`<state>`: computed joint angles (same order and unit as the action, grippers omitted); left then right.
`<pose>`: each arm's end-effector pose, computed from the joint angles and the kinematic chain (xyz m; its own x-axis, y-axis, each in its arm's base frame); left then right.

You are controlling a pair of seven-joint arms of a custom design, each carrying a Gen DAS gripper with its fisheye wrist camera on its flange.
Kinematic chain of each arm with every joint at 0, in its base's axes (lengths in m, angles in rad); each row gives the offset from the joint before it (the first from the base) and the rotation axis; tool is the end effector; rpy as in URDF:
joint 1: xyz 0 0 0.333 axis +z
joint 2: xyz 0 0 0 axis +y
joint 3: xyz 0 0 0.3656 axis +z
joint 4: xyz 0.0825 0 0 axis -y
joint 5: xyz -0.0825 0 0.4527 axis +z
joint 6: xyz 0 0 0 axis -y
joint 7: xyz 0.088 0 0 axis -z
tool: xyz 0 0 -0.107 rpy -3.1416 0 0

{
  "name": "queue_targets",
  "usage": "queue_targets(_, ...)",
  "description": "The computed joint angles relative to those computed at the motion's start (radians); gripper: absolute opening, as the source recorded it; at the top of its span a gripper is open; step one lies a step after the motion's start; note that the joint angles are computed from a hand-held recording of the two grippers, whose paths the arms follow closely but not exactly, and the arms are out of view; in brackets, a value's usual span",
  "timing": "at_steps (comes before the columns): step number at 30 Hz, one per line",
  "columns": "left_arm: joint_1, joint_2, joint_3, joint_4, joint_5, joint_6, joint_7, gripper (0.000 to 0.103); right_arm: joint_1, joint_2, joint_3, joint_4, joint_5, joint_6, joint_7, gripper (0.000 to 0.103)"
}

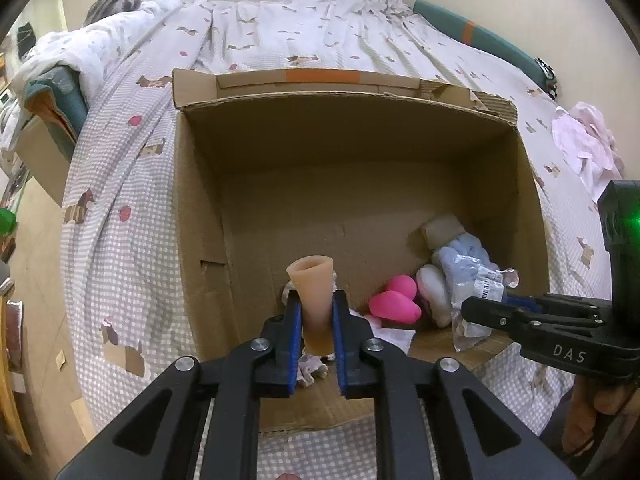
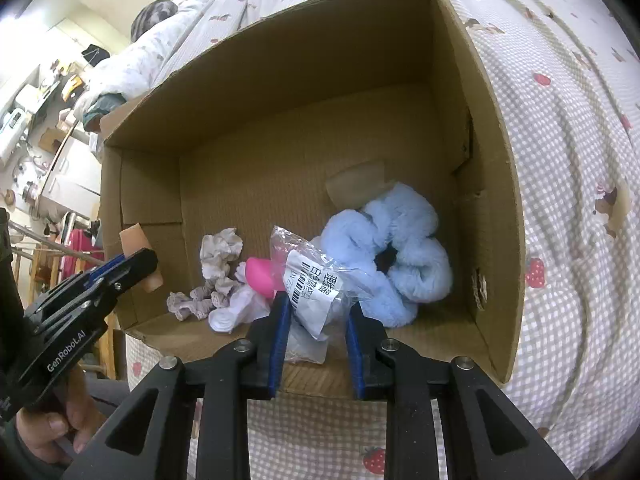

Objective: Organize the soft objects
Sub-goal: 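Open the left gripper on the tan cone while the right releases the packet in the box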

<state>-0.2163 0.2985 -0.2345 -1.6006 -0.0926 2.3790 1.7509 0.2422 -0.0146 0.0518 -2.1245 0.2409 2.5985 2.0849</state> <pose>0.6997 -0.3153 0.5416 -0.5390 -0.8393 0.0707 -0.7558 0.4450 -0.4803 0.6097 0.1797 0.4845 -0.2957 -0.8684 -0.3981 -0.8575 0.4249 -0.2900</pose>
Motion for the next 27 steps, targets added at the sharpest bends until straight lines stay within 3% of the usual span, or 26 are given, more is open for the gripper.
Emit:
queue_targets(5,-0.005,0.0,0.001,-0.004,0.014,-0.006,-0.003,0.022,-0.001,0.001,-0.001,0.003,-0.001,-0.008,-0.002,0.027)
queue_targets(11,-0.009,-0.009,-0.003,-0.019,0.014,-0.003,0.018,0.049,0.0,0.006,-0.001,0.007,-0.01,-0.012,0.004,0.027)
queue_targets(16,-0.01,-0.012,0.0,-0.021,0.016,0.021,0.002,0.082,-0.002,0.002,-0.002,-0.003,-0.009,0.001,0.015,0.027)
queue_targets(19,-0.002,-0.015,-0.004,-0.021,-0.003,0.023,0.013,0.089,-0.003,-0.005,-0.003,-0.014,-0.004,0.024,0.021,0.032)
queue_targets(21,-0.002,-0.031,-0.001,-0.042,0.001,0.065,0.012,0.095,-0.005,-0.011,-0.004,-0.022,-0.004,0.044,0.029,0.044)
queue_targets(23,-0.001,-0.05,0.001,-0.063,0.003,0.109,0.008,0.1,-0.009,-0.021,-0.004,-0.03,-0.041,0.071,0.075,0.069)
queue_targets(27,0.004,-0.079,0.007,-0.09,-0.002,0.171,-0.018,0.101,-0.016,-0.042,-0.003,-0.04,-0.112,0.111,0.144,0.07)
